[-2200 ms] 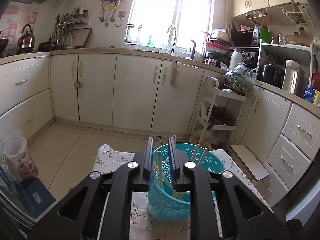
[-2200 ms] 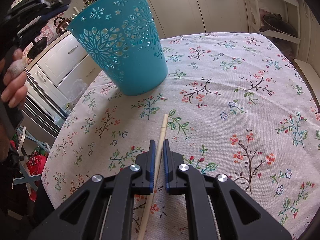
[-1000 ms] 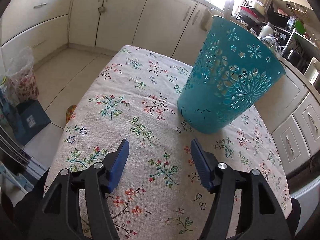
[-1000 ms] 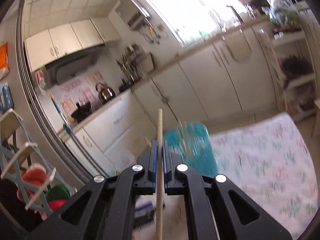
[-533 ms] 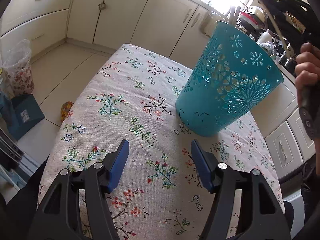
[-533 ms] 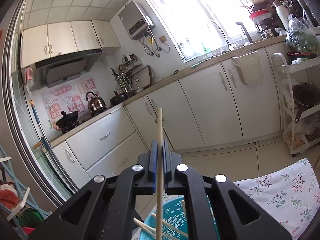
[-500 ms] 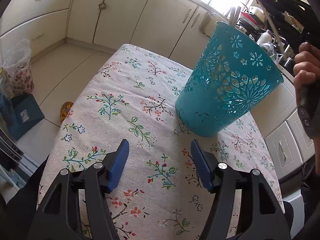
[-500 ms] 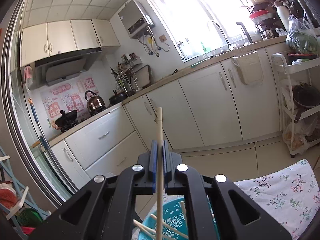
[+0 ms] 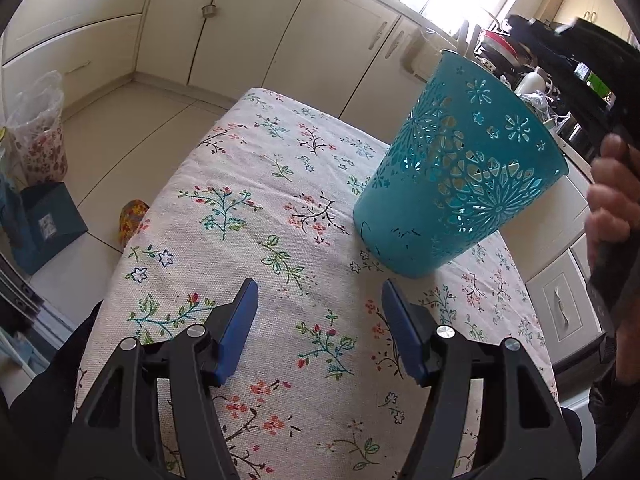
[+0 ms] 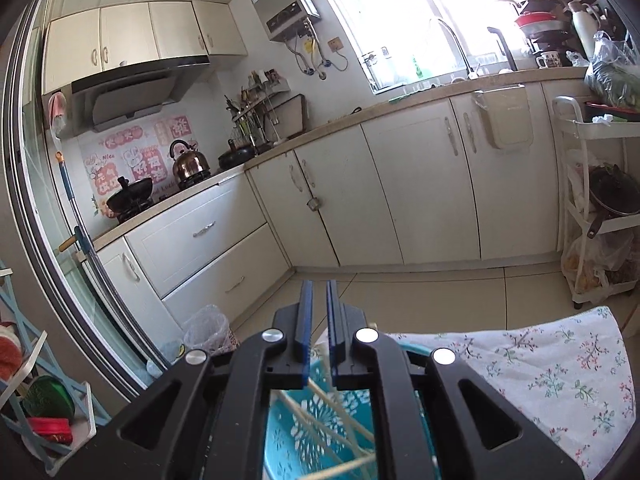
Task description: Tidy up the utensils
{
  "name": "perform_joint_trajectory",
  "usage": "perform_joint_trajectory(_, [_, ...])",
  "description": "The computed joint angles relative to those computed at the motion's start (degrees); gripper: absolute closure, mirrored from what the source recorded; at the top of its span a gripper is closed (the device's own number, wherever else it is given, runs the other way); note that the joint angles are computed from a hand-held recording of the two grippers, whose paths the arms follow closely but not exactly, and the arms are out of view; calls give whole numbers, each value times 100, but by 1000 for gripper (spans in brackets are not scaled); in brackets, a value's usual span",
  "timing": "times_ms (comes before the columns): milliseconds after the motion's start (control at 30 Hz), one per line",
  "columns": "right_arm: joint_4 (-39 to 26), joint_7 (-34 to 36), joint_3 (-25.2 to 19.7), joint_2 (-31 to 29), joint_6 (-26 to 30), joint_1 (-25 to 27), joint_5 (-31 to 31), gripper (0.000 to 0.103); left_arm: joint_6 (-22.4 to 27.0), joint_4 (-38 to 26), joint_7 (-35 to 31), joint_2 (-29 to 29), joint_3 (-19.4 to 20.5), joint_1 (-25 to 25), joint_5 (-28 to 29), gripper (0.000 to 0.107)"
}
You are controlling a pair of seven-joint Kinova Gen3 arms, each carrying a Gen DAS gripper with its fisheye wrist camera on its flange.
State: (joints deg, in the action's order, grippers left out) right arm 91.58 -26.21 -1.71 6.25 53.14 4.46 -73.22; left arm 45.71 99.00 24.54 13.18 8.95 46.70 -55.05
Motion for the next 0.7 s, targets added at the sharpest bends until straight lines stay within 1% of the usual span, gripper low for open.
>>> perform_joint_trajectory(33, [58,35,38,-35,33,18,-55,87,-5,9,11,-5,-2,-1,-2,46])
perform_joint_trajectory(67, [222,152,78,-145,148,141,-177,83,-6,13,21,-7,-2,0,-3,46])
perform_joint_trajectory(133, [439,288,205,-327,310,236,-294,81,-9,15,29,-6,-1,-4,-7,45])
perform_joint_trajectory(200, [812,552,404,-613,523,339,-376,75,21,-2,21,7,2,-2,1,44])
perform_joint_trajectory(267, [1163,692,616,-901,577,321,-251,62,78,-42,-4,30,6,9,20,43])
perform_joint_trajectory(300, [1428,757,694,-1092,621,396,-80,59,95,-46,-18,32,5,12,32,43])
perform_joint_trajectory(367, [1812,733,853,-1359,510,350,321,50,201,-101,-58,55,10,34,71,40])
perform_joint_trajectory(400, [2000,709,976,-1481,361,230,529,49,282,-142,-82,73,15,53,93,40])
perform_joint_trajectory(433, [2159,690,1004,-1565,205,197,709,48,369,-188,-117,93,51,43,115,38])
perform_joint_trajectory(467, [2299,618,930,-1629,58,270,942,48,515,-254,-147,128,193,-39,116,36])
perform_joint_trajectory(500, [2452,482,786,-1626,-76,450,1175,48,692,-359,-228,177,255,-45,151,35])
perform_joint_trajectory(533, [2498,254,711,-1629,-155,523,1408,48,925,-513,-351,240,210,50,229,33])
perform_joint_trajectory(567, [2479,21,741,-1599,-164,494,1587,48,1158,-672,-515,309,60,251,284,29])
perform_joint_trajectory(600, [2502,-212,875,-1583,-215,358,1788,47,1391,-809,-635,370,-8,383,322,26])
perform_joint_trajectory(633, [2485,-433,984,-1592,-278,195,1989,43,1624,-960,-773,439,-144,585,389,21])
perform_joint_trajectory(667, [2461,-620,1007,-1590,-321,139,2174,37,1832,-1097,-884,493,-175,696,440,18])
perform_joint_trajectory(700, [2443,-791,998,-1599,-388,103,2329,36,1953,-1183,-960,521,-102,701,455,17])
